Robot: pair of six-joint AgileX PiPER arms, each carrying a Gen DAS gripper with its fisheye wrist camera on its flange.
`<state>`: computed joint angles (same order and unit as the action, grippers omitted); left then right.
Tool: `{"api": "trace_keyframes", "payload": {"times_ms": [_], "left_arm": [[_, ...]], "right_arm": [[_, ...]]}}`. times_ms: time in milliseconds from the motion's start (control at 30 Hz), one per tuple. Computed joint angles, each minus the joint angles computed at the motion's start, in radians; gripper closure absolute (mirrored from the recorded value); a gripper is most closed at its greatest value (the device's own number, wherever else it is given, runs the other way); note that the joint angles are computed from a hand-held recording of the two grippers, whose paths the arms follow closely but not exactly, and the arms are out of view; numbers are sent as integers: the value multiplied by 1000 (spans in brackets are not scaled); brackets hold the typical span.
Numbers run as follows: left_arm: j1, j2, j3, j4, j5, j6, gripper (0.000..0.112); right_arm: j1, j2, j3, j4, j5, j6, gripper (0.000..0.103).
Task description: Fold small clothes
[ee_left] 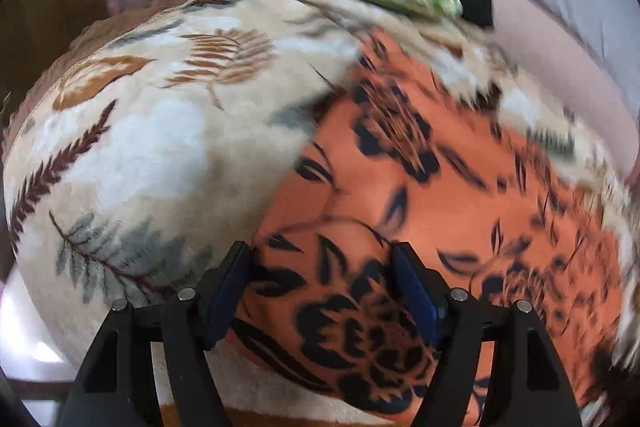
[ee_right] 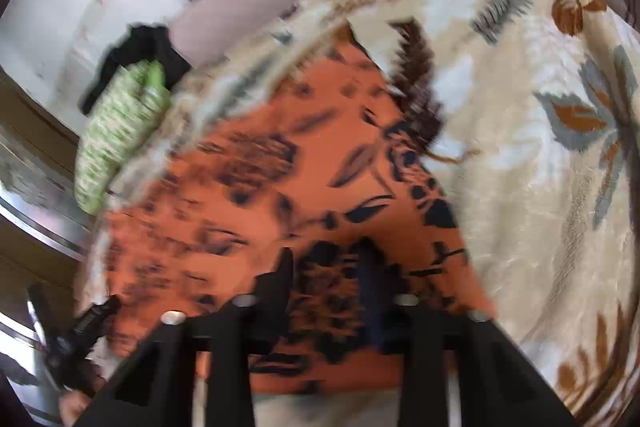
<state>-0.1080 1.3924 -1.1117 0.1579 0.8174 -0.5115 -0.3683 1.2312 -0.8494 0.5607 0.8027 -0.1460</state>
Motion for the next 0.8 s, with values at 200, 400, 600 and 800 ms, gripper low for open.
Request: {"api": "trace_keyframes", "payload": {"times_ms": [200,400,600,800], "left_arm": [[23,-7,14,-27,-23,-17,37],[-32,-11,18,28,-7,-65,37],[4,-2,22,-33,-27,13,36],[49,6,17,-114,-36,107,36]], "right_arm": [[42,30,-115,-43,28,98,93],[311,221,-330,62,40,102,91],[570,536,-662,23,74,174,91],[645,847,-1013,-154,71,391,91]]}}
